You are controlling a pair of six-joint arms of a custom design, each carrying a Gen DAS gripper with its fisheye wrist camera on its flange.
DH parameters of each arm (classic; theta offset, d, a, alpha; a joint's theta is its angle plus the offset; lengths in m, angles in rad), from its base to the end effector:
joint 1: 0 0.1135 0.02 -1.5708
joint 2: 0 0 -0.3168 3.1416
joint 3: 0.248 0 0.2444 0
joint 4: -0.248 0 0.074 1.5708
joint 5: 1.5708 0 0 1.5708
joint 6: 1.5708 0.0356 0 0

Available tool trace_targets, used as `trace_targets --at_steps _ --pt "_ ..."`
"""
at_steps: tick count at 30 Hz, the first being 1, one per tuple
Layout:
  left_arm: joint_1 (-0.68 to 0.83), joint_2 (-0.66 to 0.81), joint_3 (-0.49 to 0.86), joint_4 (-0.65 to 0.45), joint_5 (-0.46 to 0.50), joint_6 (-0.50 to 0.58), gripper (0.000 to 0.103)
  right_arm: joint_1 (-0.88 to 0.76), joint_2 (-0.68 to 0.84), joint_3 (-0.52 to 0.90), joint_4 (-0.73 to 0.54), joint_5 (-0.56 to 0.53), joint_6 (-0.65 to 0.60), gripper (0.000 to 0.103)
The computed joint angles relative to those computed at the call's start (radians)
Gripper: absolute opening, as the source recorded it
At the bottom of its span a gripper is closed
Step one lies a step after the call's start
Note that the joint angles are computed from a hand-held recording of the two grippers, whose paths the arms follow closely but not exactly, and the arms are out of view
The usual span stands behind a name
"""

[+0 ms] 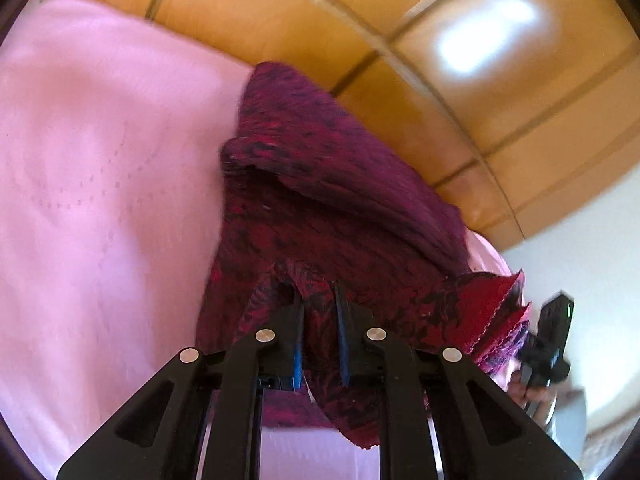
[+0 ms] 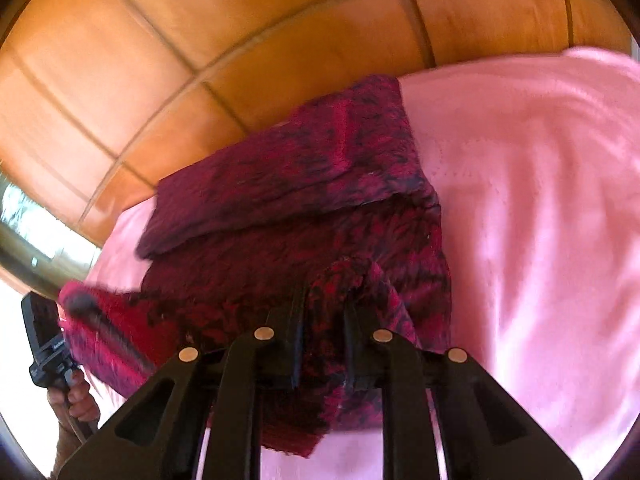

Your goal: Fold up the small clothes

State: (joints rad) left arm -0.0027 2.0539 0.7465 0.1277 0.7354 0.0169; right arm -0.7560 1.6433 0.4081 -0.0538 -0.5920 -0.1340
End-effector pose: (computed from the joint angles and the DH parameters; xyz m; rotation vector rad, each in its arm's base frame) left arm 0.3250 -0.0248 0.0881 0.2223 2.5792 -0.9907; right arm 0.1638 -0.1272 0.1261 0.6845 2.4946 0.5536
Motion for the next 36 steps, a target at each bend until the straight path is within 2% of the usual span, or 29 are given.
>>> trace_targets --at_steps 5,8,9,10,11,12,13,14,15,16,18,22,23,25,27,28,30,31,32,34,36 --pt "0.011 0.087 0.120 -0.103 0.051 -0.049 0.014 0.043 0.111 0.049 0.052 0.019 0.082 0.014" --pt "0.039 0.055 0.109 -0.112 0.077 -0.036 0.029 0.017 0.112 0.063 0.022 -0.022 0.085 0.020" --pt "0.052 0.038 0.095 -0.104 0.087 -0.034 0.039 0.007 0.118 0.069 0.018 -0.041 0.083 0.023" --pt "0.066 0.011 0.062 -0.049 0.071 -0.063 0.056 -0.005 0.129 0.077 0.016 -0.060 0.079 0.027" --pt "0.083 -0.017 0.022 0.015 0.052 -0.084 0.062 -0.028 0.128 0.083 0.001 -0.091 0.074 0.030" --pt "0.101 -0.039 -0.012 0.069 0.041 -0.096 0.067 -0.047 0.130 0.088 -0.015 -0.120 0.067 0.038" --pt "0.132 -0.058 -0.031 0.078 0.055 -0.074 0.067 -0.072 0.132 0.092 -0.032 -0.155 0.058 0.050" --pt "0.154 -0.065 -0.034 0.061 0.066 -0.051 0.067 -0.100 0.125 0.088 -0.037 -0.189 0.052 0.055" --pt "0.174 -0.073 -0.043 0.052 0.076 -0.027 0.067 -0.124 0.111 0.079 -0.033 -0.210 0.047 0.067" --pt "0.190 -0.081 -0.059 0.053 0.086 0.003 0.069 -0.147 0.088 0.074 -0.033 -0.223 0.045 0.084" --pt "0.209 -0.096 -0.094 0.031 0.092 0.112 0.069 -0.222 0.016 0.045 -0.027 -0.250 0.031 0.087" --pt "0.202 -0.077 -0.168 0.033 0.039 0.273 0.069 -0.378 -0.040 0.064 -0.229 -0.297 -0.195 0.083" --pt "0.200 -0.056 -0.182 0.040 0.037 0.309 0.069 -0.412 -0.055 0.064 -0.301 -0.282 -0.305 0.081" --pt "0.179 -0.036 -0.204 0.060 0.028 0.324 0.069 -0.401 -0.093 0.028 -0.315 -0.214 -0.388 0.074" --pt "0.149 0.003 -0.219 0.133 0.010 0.291 0.069 -0.360 -0.123 -0.025 -0.252 -0.135 -0.402 0.065" --pt "0.138 0.014 -0.217 0.153 0.006 0.267 0.059 -0.331 -0.123 -0.048 -0.211 -0.110 -0.395 0.059" --pt "0.131 0.034 -0.189 0.117 0.009 0.260 0.044 -0.256 -0.101 -0.099 -0.110 -0.040 -0.377 0.048" --pt "0.136 0.033 -0.186 0.121 0.009 0.245 0.030 -0.208 -0.099 -0.131 -0.042 0.008 -0.351 0.042" --pt "0.140 0.023 -0.185 0.110 0.011 0.243 0.027 -0.188 -0.098 -0.149 -0.008 0.031 -0.343 0.037" --pt "0.167 -0.006 -0.194 0.080 0.029 0.273 0.018 -0.197 -0.123 -0.154 -0.027 0.053 -0.351 0.016" --pt "0.180 -0.038 -0.215 0.070 0.031 0.302 0.014 -0.247 -0.178 -0.123 -0.145 0.019 -0.399 0.014"
